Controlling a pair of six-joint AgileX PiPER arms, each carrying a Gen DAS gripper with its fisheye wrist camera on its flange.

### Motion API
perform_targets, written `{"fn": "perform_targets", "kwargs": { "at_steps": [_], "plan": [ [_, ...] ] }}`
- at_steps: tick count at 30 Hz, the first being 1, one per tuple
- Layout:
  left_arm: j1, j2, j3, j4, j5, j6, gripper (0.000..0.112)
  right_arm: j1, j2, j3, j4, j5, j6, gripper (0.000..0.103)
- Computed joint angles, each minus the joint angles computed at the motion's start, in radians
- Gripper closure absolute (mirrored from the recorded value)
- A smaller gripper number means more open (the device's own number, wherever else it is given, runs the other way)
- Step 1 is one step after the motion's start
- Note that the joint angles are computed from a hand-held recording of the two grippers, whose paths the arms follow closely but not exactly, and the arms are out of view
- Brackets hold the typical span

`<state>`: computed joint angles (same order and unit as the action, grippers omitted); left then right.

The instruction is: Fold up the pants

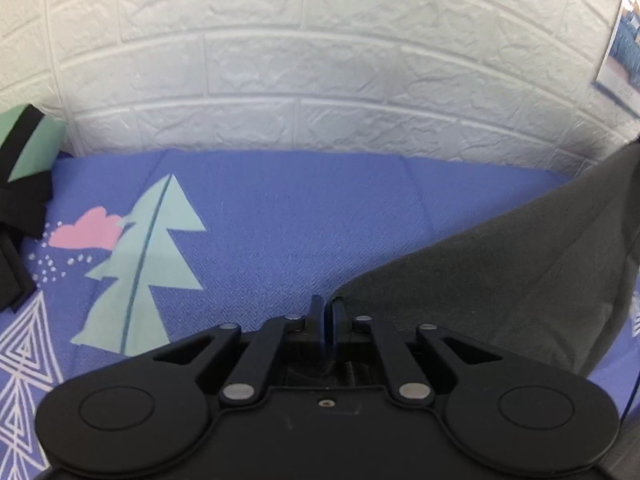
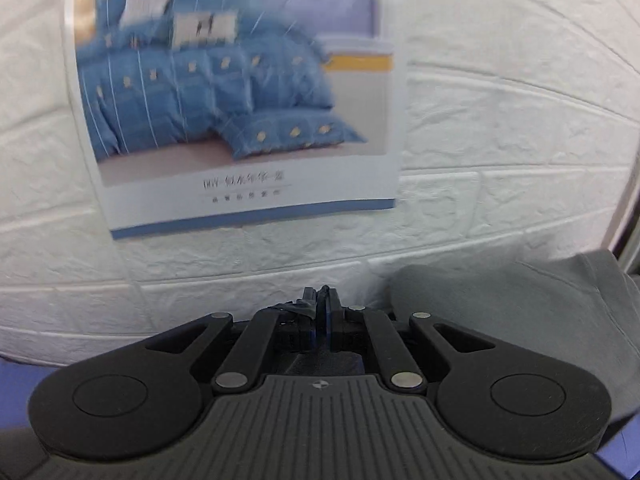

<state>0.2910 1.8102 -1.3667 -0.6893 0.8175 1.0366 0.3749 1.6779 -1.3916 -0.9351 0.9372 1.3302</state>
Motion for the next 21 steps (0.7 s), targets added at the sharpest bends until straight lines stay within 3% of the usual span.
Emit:
{"fn": "perform_targets", "kwargs": {
  "at_steps": [1,2,4,5,9,10,14,18,19,21],
  "plan": [
    [-0.008,0.005,0.006,0.005,-0.026,-0.007,0.085,-0.005,0.027,-0.017,-0.016,0.004,-0.001,0.063],
    [-0.011,0.012,0.01,0.002,-0.043,-0.008,0.066,0.002,0.042,-0.018,-0.067,0.02,0.037,0.032],
    [-0.006,0.019,0.01,-0.021,-0.061,-0.001,0.049,0.024,0.027,0.037,-0.2,0.025,0.167,0.002],
    [-0.002,0.024,0.007,-0.028,-0.061,-0.004,0.043,0.031,0.005,0.072,-0.241,0.02,0.211,0.001],
    [0.007,0.021,0.009,-0.04,-0.058,-0.02,0.039,0.072,-0.135,0.241,-0.277,-0.009,0.328,0.003],
    [0.006,0.012,0.019,-0.039,-0.066,-0.024,0.032,0.093,-0.183,0.299,-0.27,-0.027,0.351,0.003],
    [0.018,-0.029,0.051,-0.038,-0.056,-0.046,0.024,0.228,-0.334,0.503,-0.209,-0.072,0.434,0.006],
    [0.057,-0.107,0.089,-0.057,0.017,-0.048,0.015,0.316,-0.325,0.574,-0.128,-0.08,0.48,0.004],
    [0.07,-0.133,0.105,-0.066,0.04,-0.041,0.01,0.312,-0.319,0.584,-0.116,-0.094,0.508,0.004],
    [0.099,-0.188,0.136,-0.08,0.101,-0.03,0.009,0.281,-0.313,0.605,-0.107,-0.15,0.586,0.004]
  ]
}}
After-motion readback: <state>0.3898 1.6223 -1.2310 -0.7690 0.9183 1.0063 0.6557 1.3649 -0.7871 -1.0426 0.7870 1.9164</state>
